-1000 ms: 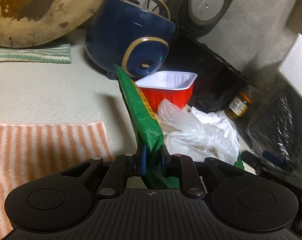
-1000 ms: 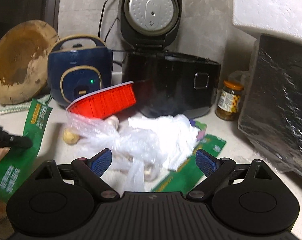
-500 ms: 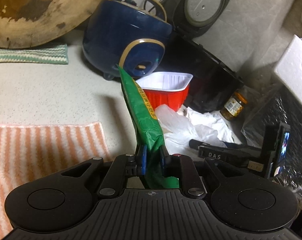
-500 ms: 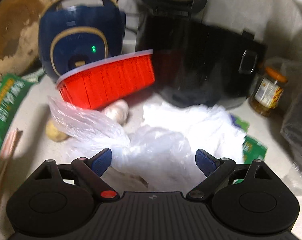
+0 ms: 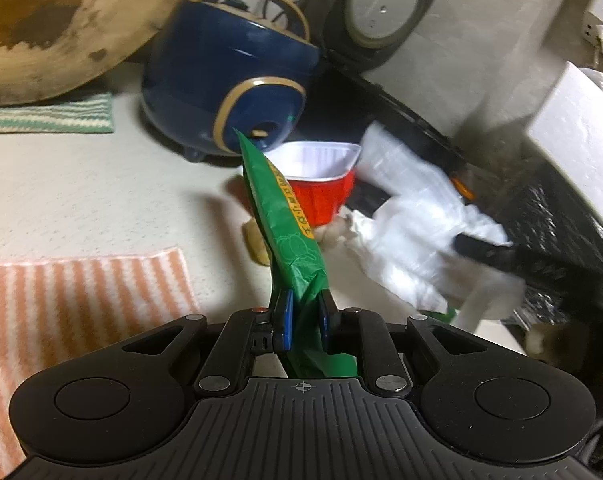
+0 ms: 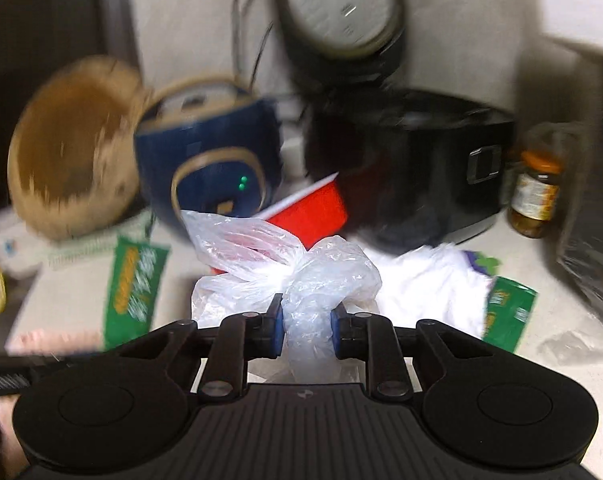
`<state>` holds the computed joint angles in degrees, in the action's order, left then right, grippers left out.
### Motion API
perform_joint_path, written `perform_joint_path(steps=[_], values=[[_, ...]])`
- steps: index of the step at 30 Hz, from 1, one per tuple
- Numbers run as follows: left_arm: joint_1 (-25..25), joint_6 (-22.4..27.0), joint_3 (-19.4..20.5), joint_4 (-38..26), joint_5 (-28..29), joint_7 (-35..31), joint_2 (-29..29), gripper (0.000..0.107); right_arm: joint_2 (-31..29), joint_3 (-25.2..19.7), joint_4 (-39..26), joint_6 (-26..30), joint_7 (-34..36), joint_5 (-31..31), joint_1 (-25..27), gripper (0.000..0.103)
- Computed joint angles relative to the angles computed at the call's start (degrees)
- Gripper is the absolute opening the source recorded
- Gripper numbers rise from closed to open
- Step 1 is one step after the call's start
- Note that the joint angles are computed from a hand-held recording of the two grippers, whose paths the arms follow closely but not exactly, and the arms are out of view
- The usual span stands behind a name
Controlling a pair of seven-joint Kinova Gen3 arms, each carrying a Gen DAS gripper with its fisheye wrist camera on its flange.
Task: Collect trash
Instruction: 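Lift the green packet with the left tool while the right tool grasps the white plastic bag, then carry the green packet and plastic bag with both tools over the green-lined bin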
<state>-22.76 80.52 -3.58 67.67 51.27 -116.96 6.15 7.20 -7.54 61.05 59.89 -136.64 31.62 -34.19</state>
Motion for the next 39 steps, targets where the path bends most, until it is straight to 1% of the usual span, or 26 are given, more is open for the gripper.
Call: perform_joint_path(steps=[1,2,3,4,5,8,9,10,11,13,17,19,22,24,25,26,27,29,32,34,35,36,37,38,39], values=[[-0.28,0.81,0.04,-0.68,0.7,-0.63,0.61,0.017,-0.74,-0.91,0.55,-0.21,-2.33,1.25,0.28,0.021],[-0.68,1.78,0.19,-1.55,1.57,-1.36,1.35,0.017,-1.39,-2.88,1.08,0.15,-4.66,2.95,1.19,0.021],[-1.08,2.48,0.44,-2.15,2.32,-2.04,1.9,0.017,-1.82,-4.69,1.46,0.97,-6.99,4.9,1.81,0.021],[-1.55,3.38,0.83,-3.05,3.35,-3.1,2.72,0.017,-2.29,-5.56,1.77,2.43,-9.32,6.81,1.38,0.021],[-1.92,3.94,1.27,-3.58,4.06,-3.99,3.25,0.017,-2.68,-5.55,2.14,3.89,-11.65,8.61,-0.13,0.021],[-2.93,7.13,3.06,-6.07,6.22,-5.42,5.73,0.016,-3.77,-1.71,3.36,9.07,-18.64,12.69,-7.57,0.021],[-3.18,7.97,3.72,-6.43,6.8,-5.87,6.23,0.016,-4.11,-1.19,3.64,11.4,-20.97,13.96,-9.48,0.021],[-3.38,8.52,4.26,-6.49,7.28,-6.49,6.41,0.016,-4.45,-1.58,4.13,13.32,-23.3,15.47,-10.32,0.021],[-3.5,9.19,4.81,-6.38,7.82,-7.4,6.4,0.016,-4.8,-3.03,4.56,15.65,-25.63,16.95,-10.45,0.021],[-3.73,10.37,5.43,-5.45,9.17,-9.23,5.83,0.016,-5.75,-7.38,5.71,20.12,-30.29,19.49,-9.08,0.021],[-3.65,12.17,4.91,-2.07,12.39,-12.78,3.42,0.016,-8.66,-12.37,9.52,27.59,-38.95,24.33,-10.55,0.021],[-3.06,13.72,4.43,-0.76,13.56,-13.27,2.25,0.016,-10.03,-14.5,11.07,31.06,-41.36,24.76,-10.55,0.021],[-1.08,15.02,3.55,1.61,13.45,-14.49,-0.25,0.016,-12.82,-18.5,14.65,36.7,-45.89,24.52,-10.35,0.021],[0.98,15.96,2.88,2.45,11.39,-13.64,-1.61,0.016,-14.98,-20.78,17.4,38.7,-49.73,23.13,-9.46,0.021],[2.11,16.8,2.68,2.96,10.03,-13.22,-2.34,0.016,-16.54,-22.36,18.99,39.1,-52.06,21.2,-7.83,0.021],[3.54,17.52,2.68,3.86,8.09,-13.45,-3.2,0.016,-17.9,-23.02,20.69,39.02,-54.08,19.87,-7.27,0.021],[4.76,17.7,2.48,4.61,6.71,-13.78,-3.88,0.016,-19.12,-22.95,22.39,39.09,-55.97,18.79,-7.75,0.021],[7.38,17.69,2.24,7.35,3.5,-14.2,-5.62,0.016,-21.39,-23.72,25.65,38.56,-58.99,15.51,-6.56,0.021],[10.6,20.3,1.93,10.89,-0.34,-12.01,-5.7,0.016,-24.47,-23.04,30.37,35.46,-61.71,10.15,-4.92,0.021],[12.53,21.07,2.4,14.23,-4.0,-11.19,-5.13,0.016,-25.93,-23.17,33.18,33.68,-63.06,7.25,-3.94,0.021],[13.9,20.82,2.48,16.59,-6.33,-10.28,-4.7,0.016,-26.31,-23.28,34.35,32.75,-63.61,6.14,-3.38,0.021],[14.2,20.35,3.5,19.03,-8.11,-9.31,-4.0,0.016,-26.48,-23.3,35.23,32.18,-64.02,4.75,-2.76,0.021],[15.57,19.85,3.63,21.68,-9.85,-7.76,-2.56,0.016,-26.55,-23.21,36.02,31.79,-64.27,3.13,-2.13,0.021],[17.09,18.79,3.59,24.34,-11.51,-5.9,-1.03,0.016,-26.52,-23.29,36.56,31.48,-64.33,1.85,-1.51,0.021],[17.59,17.09,4.61,26.88,-13.03,-4.13,0.42,0.016,-26.62,-23.45,37.35,31.1,-64.5,0.48,-0.94,0.021]])
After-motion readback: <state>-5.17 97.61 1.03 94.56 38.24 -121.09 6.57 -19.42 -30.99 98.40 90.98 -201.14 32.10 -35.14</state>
